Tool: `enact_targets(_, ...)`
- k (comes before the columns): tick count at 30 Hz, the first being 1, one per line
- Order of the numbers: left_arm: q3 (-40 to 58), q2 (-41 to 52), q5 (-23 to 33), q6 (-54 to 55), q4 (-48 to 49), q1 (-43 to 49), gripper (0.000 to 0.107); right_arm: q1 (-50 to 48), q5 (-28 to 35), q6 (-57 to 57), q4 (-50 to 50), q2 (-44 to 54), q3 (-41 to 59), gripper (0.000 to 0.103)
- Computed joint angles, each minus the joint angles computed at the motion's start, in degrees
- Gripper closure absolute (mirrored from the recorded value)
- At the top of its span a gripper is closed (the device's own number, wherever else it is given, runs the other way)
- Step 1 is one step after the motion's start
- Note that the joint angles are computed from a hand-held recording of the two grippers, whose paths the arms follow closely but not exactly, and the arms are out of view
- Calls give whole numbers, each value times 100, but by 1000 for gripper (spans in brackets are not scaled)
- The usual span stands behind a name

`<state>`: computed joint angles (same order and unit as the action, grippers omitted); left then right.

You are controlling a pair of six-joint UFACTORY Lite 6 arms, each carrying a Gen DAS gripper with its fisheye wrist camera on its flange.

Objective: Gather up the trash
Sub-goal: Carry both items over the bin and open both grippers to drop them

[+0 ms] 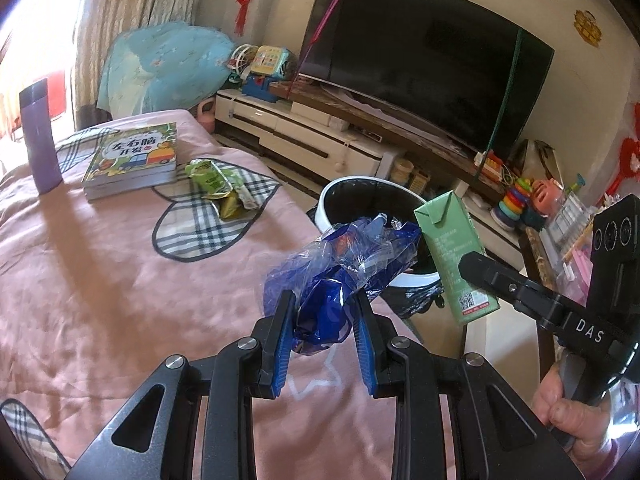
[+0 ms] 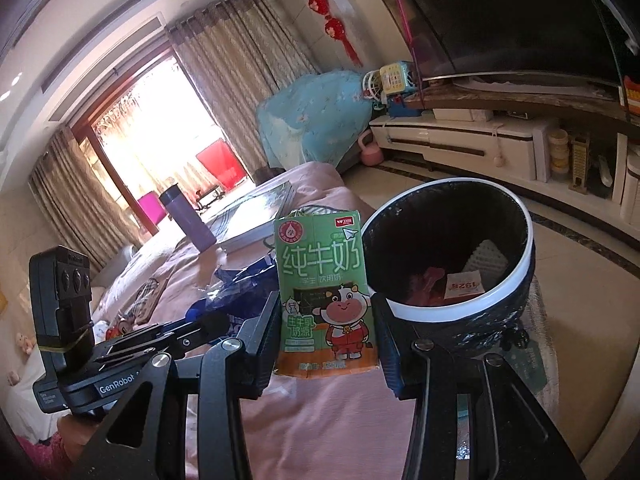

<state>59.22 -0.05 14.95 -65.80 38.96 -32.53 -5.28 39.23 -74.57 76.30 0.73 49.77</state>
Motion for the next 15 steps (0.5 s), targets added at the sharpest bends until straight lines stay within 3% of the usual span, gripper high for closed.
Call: enact_targets(15,539,461,206,113,62,-182,80,-364,113,-175,150,6,-158,59)
